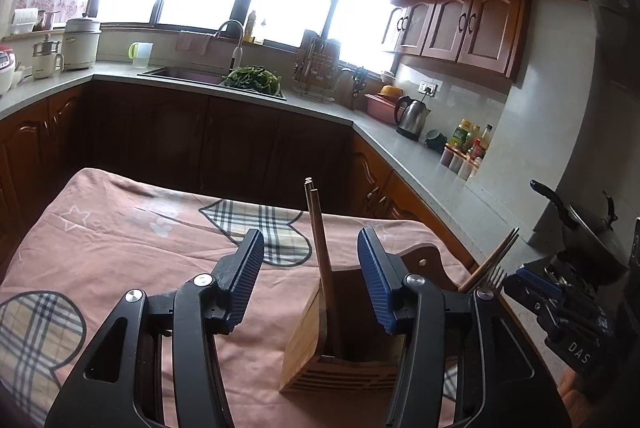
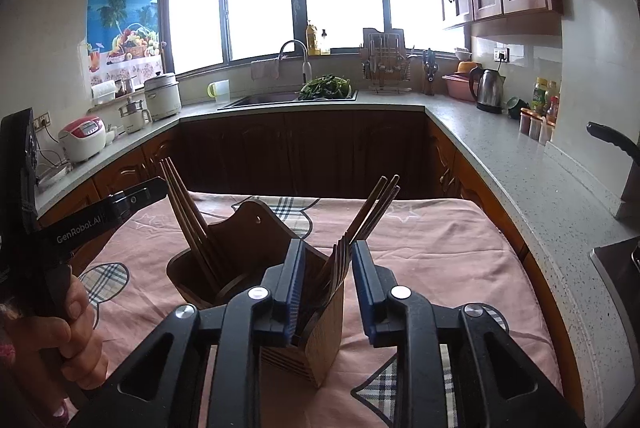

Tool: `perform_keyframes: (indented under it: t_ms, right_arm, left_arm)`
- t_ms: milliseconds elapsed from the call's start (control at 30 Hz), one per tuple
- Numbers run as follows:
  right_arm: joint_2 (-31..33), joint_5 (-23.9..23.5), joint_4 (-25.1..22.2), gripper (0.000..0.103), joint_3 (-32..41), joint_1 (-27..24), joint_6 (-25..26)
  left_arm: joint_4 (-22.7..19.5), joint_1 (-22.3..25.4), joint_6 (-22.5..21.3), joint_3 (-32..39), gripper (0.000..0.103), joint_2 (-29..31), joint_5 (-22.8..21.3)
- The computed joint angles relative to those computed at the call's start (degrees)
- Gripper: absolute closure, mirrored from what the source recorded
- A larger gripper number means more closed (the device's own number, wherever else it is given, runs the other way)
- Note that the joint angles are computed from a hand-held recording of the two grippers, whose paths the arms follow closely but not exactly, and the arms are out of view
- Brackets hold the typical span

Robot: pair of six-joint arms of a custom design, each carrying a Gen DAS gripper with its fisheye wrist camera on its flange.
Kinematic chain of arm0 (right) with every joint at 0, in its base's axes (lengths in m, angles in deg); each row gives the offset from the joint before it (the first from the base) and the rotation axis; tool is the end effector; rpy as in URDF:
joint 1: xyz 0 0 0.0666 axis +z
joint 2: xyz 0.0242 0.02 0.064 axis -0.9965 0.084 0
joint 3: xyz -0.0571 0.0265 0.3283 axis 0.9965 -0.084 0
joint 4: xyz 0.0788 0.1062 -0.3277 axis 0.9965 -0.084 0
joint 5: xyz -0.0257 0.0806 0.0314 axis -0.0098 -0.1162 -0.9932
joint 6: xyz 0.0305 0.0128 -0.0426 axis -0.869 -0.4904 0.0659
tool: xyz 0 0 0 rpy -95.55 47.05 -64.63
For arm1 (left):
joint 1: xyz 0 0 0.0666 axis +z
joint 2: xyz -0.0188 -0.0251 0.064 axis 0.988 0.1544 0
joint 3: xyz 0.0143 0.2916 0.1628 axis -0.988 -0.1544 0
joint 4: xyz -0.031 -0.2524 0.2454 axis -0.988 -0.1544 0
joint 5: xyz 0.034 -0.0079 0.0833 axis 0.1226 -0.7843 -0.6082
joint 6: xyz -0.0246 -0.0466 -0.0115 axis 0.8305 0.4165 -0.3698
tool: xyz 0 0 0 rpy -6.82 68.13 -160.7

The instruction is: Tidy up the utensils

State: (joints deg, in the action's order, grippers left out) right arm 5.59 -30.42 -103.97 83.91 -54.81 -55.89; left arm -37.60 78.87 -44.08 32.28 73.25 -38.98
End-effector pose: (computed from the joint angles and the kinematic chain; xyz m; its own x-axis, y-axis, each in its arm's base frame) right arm 0.4468 0.2438 0.4420 -0.4847 0.0507 -0.8732 0.0070 0.9985 0.0541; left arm 0.5358 -0.0356 0.4292 -0.4871 -0.1050 -0.8670 0.3277 0.8982 -0.2929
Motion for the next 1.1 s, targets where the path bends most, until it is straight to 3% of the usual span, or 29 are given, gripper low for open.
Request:
perform_keyframes:
  t_ms: [400, 533, 600, 633, 667, 700, 733, 933, 1100]
  right_arm:
    - [-1.6, 1.2, 0.7, 0.073, -2.0, 0.4, -2.8]
    - [-2.3, 1.3, 1.3, 0.062, -3.0, 0.6, -3.8]
    - [-2.9, 1.1, 1.8, 0.054, -3.9, 0.7, -4.7]
    - [-3.5, 1.1, 2.4, 0.041, -4.7, 0.8, -5.1]
    - [-4.2, 1.2, 3.4, 0.033, -5.8, 1.0, -5.5]
    - [-5.1, 1.5, 4.7, 0.017, -7.1, 1.3, -5.8]
    - [-6.1, 1.9, 6.4, 0.011, -8.7, 1.7, -6.0]
    - [-11.0, 3.6, 10.7, 0.009, -14.7, 4.0, -9.2]
    - [-14.8, 6.8, 13.0, 0.007, -18.6, 7.3, -10.5]
  left_arm:
    - [-0.5, 1.3, -0.5, -2.1, 0.042, -2.0, -0.1]
    - [-0.5, 1.6, -1.7, -3.6, 0.03, -3.3, -1.1]
    - [-1.3, 1.6, -2.5, -4.2, 0.015, -4.1, -2.3]
    - [-1.7, 1.7, -2.7, -4.7, 0.007, -4.6, -3.0]
    - [-1.7, 1.8, -2.7, -5.4, 0.004, -5.2, -3.4]
    - [-1.6, 2.0, -2.9, -6.2, 0.004, -5.9, -3.4]
    - [-1.9, 2.1, -3.4, -6.8, 0.003, -6.6, -3.6]
    - [-3.8, 2.3, -7.5, -11.0, 0.0, -11.4, -6.9]
    - [-4.0, 3.7, -9.5, -16.3, 0.0, -17.0, -6.7]
